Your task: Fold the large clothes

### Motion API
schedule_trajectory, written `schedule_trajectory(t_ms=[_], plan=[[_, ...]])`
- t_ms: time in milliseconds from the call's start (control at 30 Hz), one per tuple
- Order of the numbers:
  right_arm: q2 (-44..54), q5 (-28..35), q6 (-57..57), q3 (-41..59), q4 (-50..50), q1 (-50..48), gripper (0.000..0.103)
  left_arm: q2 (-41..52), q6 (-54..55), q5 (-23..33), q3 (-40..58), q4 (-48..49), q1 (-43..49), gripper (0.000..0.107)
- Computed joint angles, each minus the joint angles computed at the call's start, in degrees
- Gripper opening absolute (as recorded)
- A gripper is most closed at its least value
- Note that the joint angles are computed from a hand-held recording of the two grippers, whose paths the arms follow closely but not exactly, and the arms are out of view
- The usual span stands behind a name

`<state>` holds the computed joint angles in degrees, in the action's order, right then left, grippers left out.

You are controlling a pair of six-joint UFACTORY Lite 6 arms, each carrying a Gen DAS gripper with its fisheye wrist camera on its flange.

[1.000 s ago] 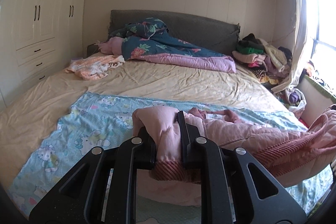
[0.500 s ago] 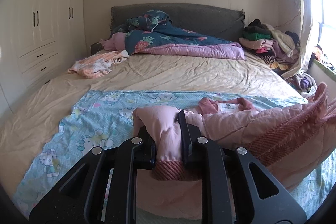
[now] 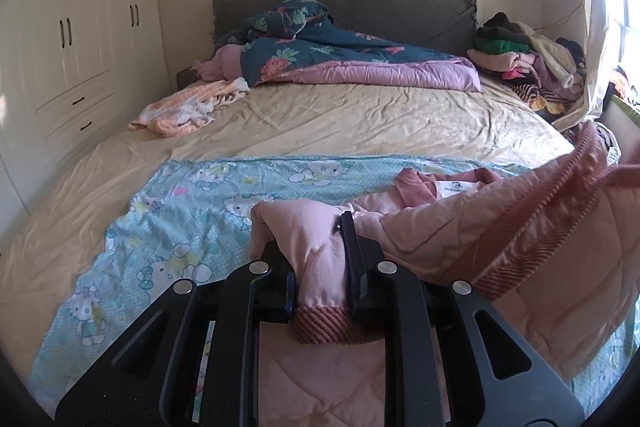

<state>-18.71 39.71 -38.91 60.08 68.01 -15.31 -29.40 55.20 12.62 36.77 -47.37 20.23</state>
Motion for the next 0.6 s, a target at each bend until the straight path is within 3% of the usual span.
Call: schedule_trajectory(t_ms=[100, 233, 400, 433, 500, 533, 600], plan=[[-0.91, -3.44, -3.21, -2.06, -3.14, 3.29, 0.087, 4.47, 3.68, -1.61, 1.44, -4.42, -0.64, 0.013], [1.43, -13.37, 1.53, -6.5, -16.09, 11.76, 0.088, 11.4, 6.01, -4.15, 4.6, -8.83, -2.46, 0.017], [7.1, -21.37, 5.48, -10.28, -23.07, 16.21, 0.088, 18.37, 13.1, -2.22, 8.89, -18.64, -1.94, 0.025], [8.28, -21.84, 3.92, -10.66, -21.73, 16.15, 0.088, 18.56, 14.92, 0.14, 9.3, -20.94, -0.72, 0.036], [9.75, -22.84, 1.64, -11.12, -19.81, 16.16, 0.088, 17.32, 18.96, 3.39, 8.76, -25.71, 1.56, 0.07], [9.84, -23.19, 1.37, -11.36, -19.85, 16.1, 0.088, 15.22, 19.89, 1.86, 7.55, -26.44, 1.72, 0.093], [9.55, -24.29, 3.91, -11.73, -22.66, 16.77, 0.088, 11.12, 26.26, 1.12, 4.69, -31.25, 2.47, 0.093]])
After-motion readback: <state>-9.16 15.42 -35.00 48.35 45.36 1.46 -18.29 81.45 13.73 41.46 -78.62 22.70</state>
